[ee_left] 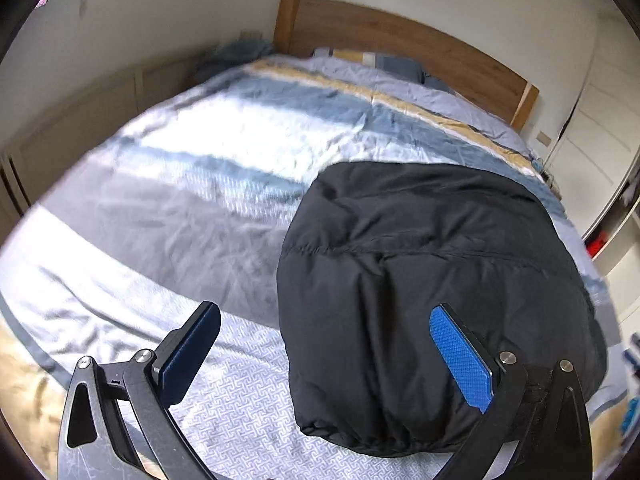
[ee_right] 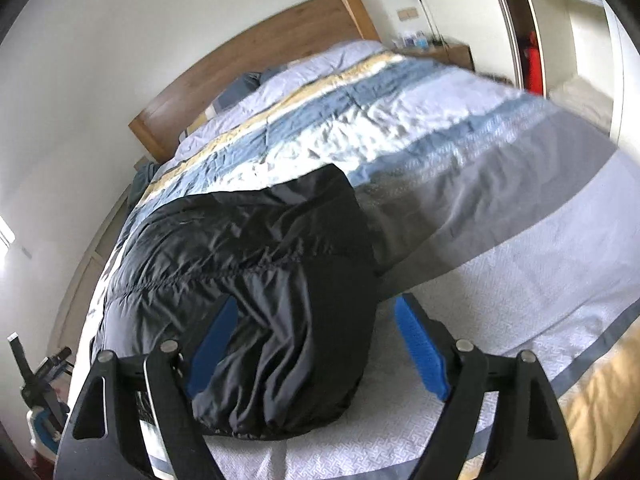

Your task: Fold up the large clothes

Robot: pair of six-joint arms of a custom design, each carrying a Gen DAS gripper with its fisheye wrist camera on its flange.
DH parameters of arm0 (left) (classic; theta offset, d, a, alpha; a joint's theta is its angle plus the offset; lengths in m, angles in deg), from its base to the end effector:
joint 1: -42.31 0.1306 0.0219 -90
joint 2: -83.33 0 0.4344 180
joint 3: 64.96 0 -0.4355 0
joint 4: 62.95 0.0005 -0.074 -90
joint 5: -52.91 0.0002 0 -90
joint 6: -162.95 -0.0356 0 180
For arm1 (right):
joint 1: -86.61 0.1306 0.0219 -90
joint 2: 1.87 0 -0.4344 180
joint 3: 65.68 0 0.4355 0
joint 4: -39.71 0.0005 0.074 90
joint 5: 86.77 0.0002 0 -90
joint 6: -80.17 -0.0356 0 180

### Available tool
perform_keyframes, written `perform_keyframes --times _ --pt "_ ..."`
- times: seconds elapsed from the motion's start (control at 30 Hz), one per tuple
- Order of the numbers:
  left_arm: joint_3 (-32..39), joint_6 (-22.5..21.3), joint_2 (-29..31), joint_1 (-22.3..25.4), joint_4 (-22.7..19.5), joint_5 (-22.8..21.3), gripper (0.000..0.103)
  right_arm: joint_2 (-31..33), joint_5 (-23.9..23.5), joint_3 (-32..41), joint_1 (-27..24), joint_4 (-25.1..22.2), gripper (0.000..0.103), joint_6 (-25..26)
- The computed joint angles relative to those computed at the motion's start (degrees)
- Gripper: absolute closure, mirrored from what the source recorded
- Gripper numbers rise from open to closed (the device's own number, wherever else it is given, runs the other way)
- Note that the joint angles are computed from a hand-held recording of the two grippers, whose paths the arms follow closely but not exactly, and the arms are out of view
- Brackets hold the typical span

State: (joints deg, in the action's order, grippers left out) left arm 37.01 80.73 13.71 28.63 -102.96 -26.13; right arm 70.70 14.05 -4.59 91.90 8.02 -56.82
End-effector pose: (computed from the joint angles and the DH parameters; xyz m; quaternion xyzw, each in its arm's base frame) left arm 0.6553 -0.1670 0.3925 0.0817 0.9276 -0.1535 0.3305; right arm 0.3969 0.0295 0.3837 0.3602 0.8404 0.0966 0.3933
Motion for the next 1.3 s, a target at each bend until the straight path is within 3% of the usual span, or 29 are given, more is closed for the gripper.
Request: perform_keyframes --times 0.1,0.33,0.4,0.5,0.67,0.83,0.87,0.9,0.93,0.97,1.03,1.13,1.3 --pt "3.0 0.1 3.5 1.3 -3.4 5.0 0.001 2.0 -7.7 -1.9 -3.3 4.3 0.022 -2.6" --pt "9.3 0.9 11.6 1.9 -8.4 12.6 0.001 10.7 -20.2 -3.6 -7.7 12.0 0.021 -5.9" --pt "10.9 2.3 13.7 2.0 -9.2 15.1 0.001 13.3 -24.7 -4.1 -8.6 14.8 0.013 -6.6" --pt "13.7 3.4 17.3 2.4 -11.9 22.8 0.001 15.3 -28.9 -5.6 -9.5 20.4 0.005 -7.6" --pt "15.2 7.3 20.8 3.3 -13.2 37.0 0.001 19.2 -39.2 -5.7 -9.4 30.8 0.004 -8.2" --pt "12.7 9.3 19.8 2.2 -10.6 41.9 0.002 22.2 -37.4 -3.7 -7.4 33.6 0.000 -8.7" --pt "11.6 11.0 18.9 1.8 -8.6 41.4 0.006 22.2 -36.4 -3.6 -7.0 33.9 0.000 -8.9" --pt "10.9 12.1 18.3 1.6 -7.3 41.5 0.018 22.0 -35.9 -3.5 -6.6 34.2 0.001 -8.7" --pt "10.0 13.5 17.4 1.3 -5.3 42.1 0.034 21.7 -35.2 -3.3 -6.1 34.6 0.003 -8.4" --pt "9.6 14.0 16.9 1.2 -4.1 42.9 0.042 21.5 -35.1 -2.9 -5.8 34.8 0.006 -8.3" --pt "8.8 13.7 15.0 0.6 -1.5 43.8 0.063 20.5 -35.0 -2.2 -5.2 34.8 0.038 -7.2" --pt "8.5 14.4 12.6 -0.5 1.4 43.4 0.073 18.5 -33.6 0.7 -4.0 30.4 0.061 -2.2" --pt "6.7 17.7 8.0 -1.7 6.0 42.9 0.076 15.2 -30.2 6.0 -1.0 22.3 0.070 5.4"
